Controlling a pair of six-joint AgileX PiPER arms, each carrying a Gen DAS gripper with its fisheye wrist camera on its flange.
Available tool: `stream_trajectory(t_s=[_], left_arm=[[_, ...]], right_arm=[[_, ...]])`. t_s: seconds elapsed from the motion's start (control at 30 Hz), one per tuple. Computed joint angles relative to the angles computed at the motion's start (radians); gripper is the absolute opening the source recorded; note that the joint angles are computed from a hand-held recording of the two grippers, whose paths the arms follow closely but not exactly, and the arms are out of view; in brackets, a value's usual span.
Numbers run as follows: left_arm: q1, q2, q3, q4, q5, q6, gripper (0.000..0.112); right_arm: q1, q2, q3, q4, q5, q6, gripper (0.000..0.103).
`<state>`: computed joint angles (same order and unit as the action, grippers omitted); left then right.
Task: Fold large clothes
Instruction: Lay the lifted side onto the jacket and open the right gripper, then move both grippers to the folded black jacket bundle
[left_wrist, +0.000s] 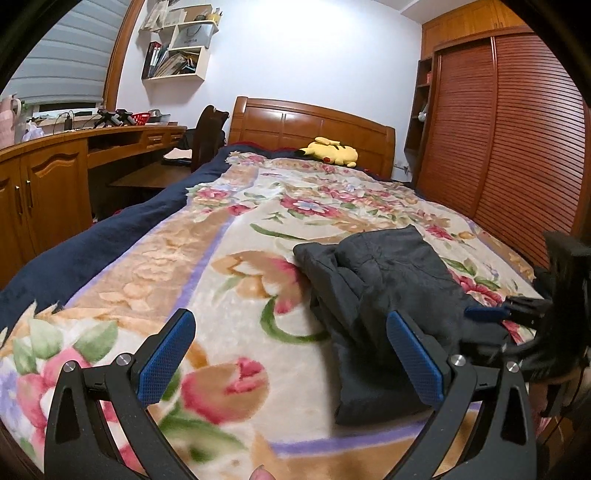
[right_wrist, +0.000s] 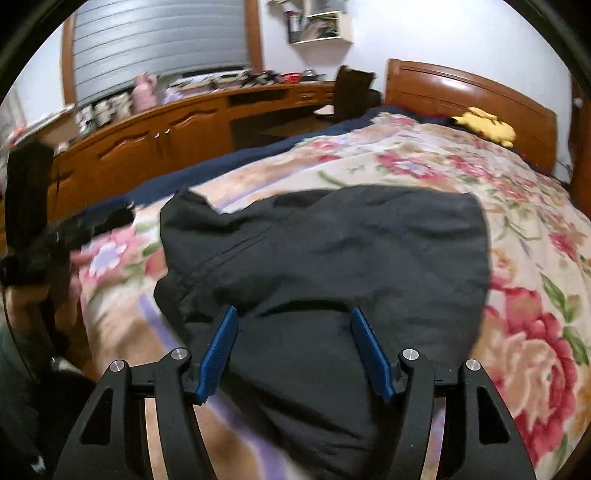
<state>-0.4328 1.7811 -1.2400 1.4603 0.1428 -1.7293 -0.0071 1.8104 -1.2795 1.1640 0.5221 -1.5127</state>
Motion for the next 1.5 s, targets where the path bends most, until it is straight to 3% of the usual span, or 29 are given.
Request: stream_trajectory(t_s=[0.17, 0.37, 0.53, 0.63, 0.8, 1.03, 1.5], left_arm=[[0.004, -0.004, -0.007, -0.153, 0.005, 0.155, 0.103], [-0.015, -0.015, -0.004, -0.234, 0.033, 0.250, 0.103], [-0.064, -0.047, 0.036, -0.131, 0.083, 0.166, 0.103], [-0.091, -0.065, 0.061, -0.115, 0.115, 0.157, 0.103], [-0.133, -0.097, 0.113, -0.084, 0.144, 0.109, 0.103], [-0.181, -0.126, 0.118, -0.272, 0.207, 0.271, 0.103], [-0.332, -0.181, 0.025, -0.498, 0.507, 0.475, 0.103]], right_arm=[[0.015, 0.062, -0.055, -0.010, 0.000, 0.017, 0.065], [0.027, -0.029, 0.084, 0.084, -0.052, -0.094, 0.065], [0.020, -0.100, 0.166, 0.155, -0.082, -0.163, 0.065], [-0.009, -0.142, 0.204, 0.184, -0.059, -0.185, 0.065], [-0.078, -0.204, 0.255, 0.225, -0.017, -0.223, 0.071], [-0.173, -0.228, 0.271, 0.271, 0.027, -0.276, 0.083], [-0.244, -0.163, 0.198, 0.263, 0.130, -0.298, 0.083]])
